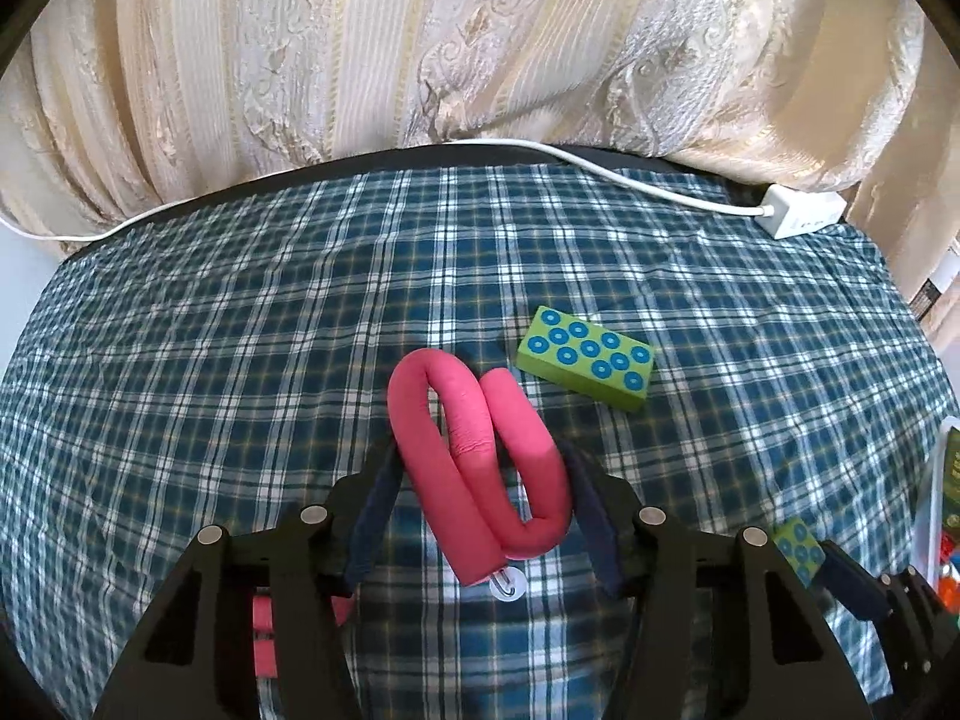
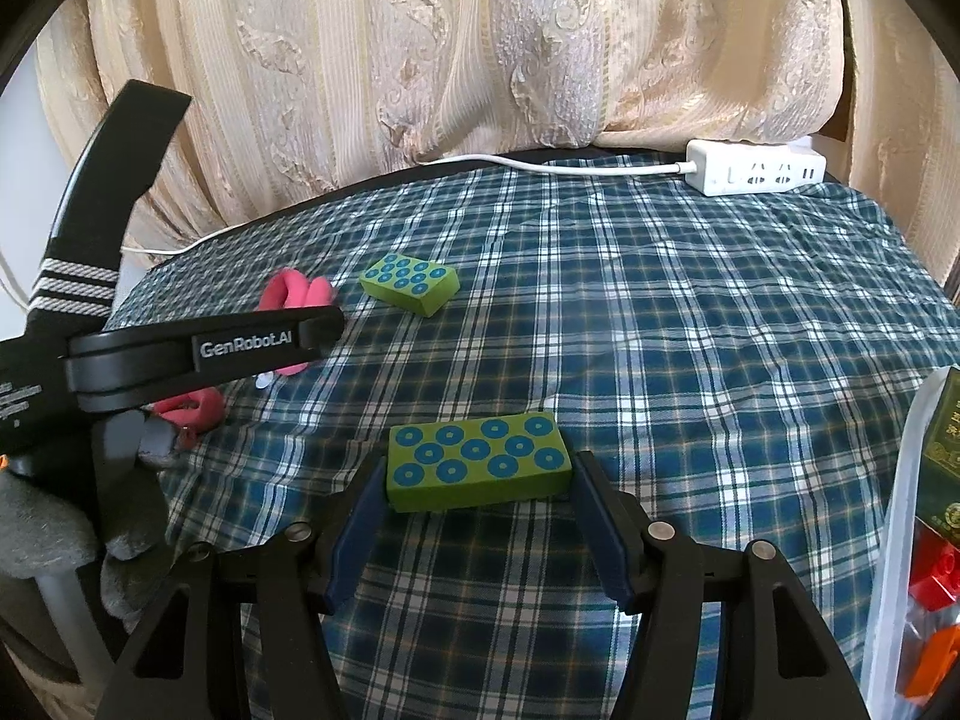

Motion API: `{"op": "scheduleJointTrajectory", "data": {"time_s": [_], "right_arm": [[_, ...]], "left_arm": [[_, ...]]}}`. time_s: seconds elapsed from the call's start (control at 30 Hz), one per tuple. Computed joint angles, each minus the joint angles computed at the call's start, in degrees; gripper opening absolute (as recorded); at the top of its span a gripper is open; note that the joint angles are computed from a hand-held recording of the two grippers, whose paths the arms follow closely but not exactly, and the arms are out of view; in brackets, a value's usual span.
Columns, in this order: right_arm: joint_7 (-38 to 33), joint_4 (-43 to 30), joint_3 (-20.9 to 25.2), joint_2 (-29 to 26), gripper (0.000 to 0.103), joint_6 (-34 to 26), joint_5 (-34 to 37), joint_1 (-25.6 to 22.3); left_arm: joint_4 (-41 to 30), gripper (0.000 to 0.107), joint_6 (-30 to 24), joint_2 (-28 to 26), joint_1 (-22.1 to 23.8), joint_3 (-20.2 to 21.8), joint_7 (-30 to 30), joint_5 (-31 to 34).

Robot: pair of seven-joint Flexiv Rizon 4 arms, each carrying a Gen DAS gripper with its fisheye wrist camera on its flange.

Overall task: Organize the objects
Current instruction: 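Carry the pink curler and the green dotted block toward the clear bowl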

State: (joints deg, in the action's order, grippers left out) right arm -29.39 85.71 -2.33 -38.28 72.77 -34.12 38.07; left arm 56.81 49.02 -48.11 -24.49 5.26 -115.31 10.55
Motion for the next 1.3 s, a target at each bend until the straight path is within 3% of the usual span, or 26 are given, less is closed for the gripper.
{"op": "scheduleJointTrajectory", "data": {"time_s": [0.3,0.5,0.73,1.0,1.03,1.3], "right_arm": [[2.3,1.1,-1.8,0.6,0.064,1.4,-1.8,1.0],[-0.7,-0.3,1.7,-0.1,0.064,-0.4,0.8,-1.1],[-2.4,-0.8,1.9,-0.4,0.070,-0.7,2.5,-0.9],[-3.6,-1.8,1.6,-0.6,0.070,-3.6,2.3,-0.2],[-3.3,-1.9,1.4,-0.6,0.065,-3.9,2.1,-0.1],[-0.3,-0.2,-0.4,0.1,0.064,-1.5,0.5,0.5]], "left_arm": [[7.0,0.057,3.7,4.7,-0.4,-0.1,-1.1,0.7],[9.5,0.057,4.9,6.4,-0.7,-0.4,-1.4,1.0],[10.2,0.057,4.8,6.8,-1.2,-0.3,-2.1,1.3],[10.1,0.057,4.4,6.7,-1.4,-0.5,-1.9,1.5],[9.9,0.057,4.3,6.5,-1.5,-0.4,-1.9,1.6],[9.3,0.057,4.8,6.2,-1.9,-0.1,-1.7,2.5]]}}
